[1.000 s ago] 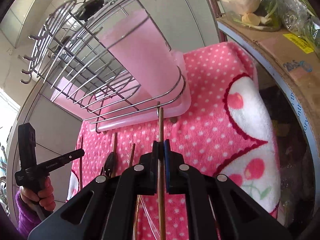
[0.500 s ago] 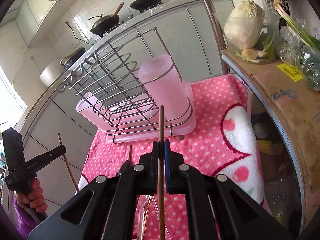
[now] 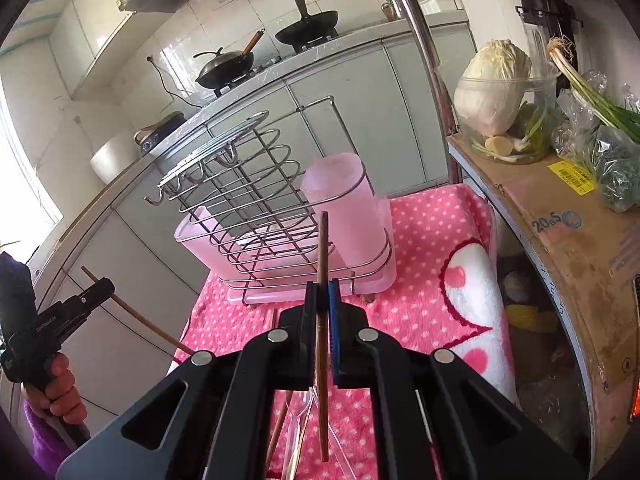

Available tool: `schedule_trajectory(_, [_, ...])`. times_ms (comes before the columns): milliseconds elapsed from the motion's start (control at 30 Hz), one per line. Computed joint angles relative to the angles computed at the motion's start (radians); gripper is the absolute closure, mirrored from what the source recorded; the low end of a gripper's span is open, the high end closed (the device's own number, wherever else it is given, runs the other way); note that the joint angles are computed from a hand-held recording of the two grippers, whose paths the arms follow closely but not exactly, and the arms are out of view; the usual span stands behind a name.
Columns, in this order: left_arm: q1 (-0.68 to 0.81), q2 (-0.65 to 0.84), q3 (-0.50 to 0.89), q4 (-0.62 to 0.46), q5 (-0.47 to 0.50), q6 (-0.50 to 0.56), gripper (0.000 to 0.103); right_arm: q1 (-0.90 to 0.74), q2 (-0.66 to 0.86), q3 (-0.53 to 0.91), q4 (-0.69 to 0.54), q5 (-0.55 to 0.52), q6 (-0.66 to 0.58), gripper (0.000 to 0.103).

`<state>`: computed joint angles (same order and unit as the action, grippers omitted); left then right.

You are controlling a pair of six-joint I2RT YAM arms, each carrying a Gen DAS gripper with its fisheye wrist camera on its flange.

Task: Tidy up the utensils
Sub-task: 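Lift the held chopsticks upright with both tools toward the pink cup, then lower the chopsticks into the pink cup and open both tools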

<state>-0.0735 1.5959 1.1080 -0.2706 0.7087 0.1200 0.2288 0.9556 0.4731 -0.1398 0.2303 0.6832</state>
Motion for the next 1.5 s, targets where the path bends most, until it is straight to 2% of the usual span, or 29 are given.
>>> schedule_trajectory(367, [0.013,-0.040,0.042,0.033,0.032,-0.055,0.098,0.015,-0.030,0.095,-0.069,0.067,-0.065,0.097])
schedule_trajectory(667, [0.031,-0.024,0.148,0.013,0.038,-0.091,0.098,-0.027,-0.025,0.239,-0.111,0.074,-0.168,0.097])
schedule_trajectory(833, [0.034,0.023,0.264,-0.015,0.034,-0.132,0.098,-0.061,0.018,0.345,-0.116,0.075,-0.235,0.097])
schedule_trajectory(1067, [0.028,0.148,0.528,-0.085,0.023,-0.219,0.098,-0.154,0.103,0.491,-0.082,0.028,-0.297,0.097])
schedule_trajectory(1233, [0.022,0.228,0.695,-0.091,-0.015,-0.264,0.098,-0.222,0.132,0.543,-0.046,-0.012,-0.322,0.097])
schedule_trajectory(1500, [-0.040,0.347,0.847,-0.136,-0.131,-0.204,0.098,-0.319,0.250,0.617,0.016,-0.068,-0.353,0.097])
